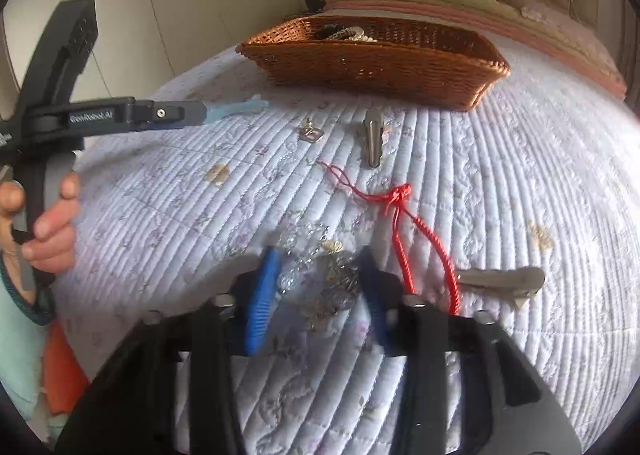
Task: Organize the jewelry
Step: 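Grasp the crystal charms with the right tool while the left tool grasps the light blue hair clip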
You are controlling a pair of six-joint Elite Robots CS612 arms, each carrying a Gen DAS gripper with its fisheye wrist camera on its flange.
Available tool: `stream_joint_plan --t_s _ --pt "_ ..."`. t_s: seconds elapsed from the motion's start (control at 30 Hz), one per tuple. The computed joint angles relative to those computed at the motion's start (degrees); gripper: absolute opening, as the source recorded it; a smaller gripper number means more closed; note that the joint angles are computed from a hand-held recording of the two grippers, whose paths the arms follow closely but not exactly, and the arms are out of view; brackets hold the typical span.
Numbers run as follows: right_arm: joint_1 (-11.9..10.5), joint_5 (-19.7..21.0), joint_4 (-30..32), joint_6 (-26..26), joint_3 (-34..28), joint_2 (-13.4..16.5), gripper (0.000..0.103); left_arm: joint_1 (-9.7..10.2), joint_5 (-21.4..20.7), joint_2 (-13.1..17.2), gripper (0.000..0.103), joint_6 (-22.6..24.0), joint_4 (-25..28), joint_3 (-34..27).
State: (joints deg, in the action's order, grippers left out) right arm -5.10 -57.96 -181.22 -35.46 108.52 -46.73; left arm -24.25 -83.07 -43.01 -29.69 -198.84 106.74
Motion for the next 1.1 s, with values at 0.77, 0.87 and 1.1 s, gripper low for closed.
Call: stream_joint_plan --t_s 0.77,0.87,1.1 --pt "-0.71 2.27 2.01 4.08 -1.53 0.54 0.009 0.11 -0.64 0.05 0.044 9.69 12.05 -4.72" --pt "-0.73 2.32 2.04 3.59 -1.32 0.39 0.009 -0.28 2.38 0.68 0.044 9.40 15.88 -6.17" --pt "-0.32 1.47 2.60 2.83 -1.54 0.40 0.010 -1.75 8.25 0.80 0.011 10.25 16.94 -6.43"
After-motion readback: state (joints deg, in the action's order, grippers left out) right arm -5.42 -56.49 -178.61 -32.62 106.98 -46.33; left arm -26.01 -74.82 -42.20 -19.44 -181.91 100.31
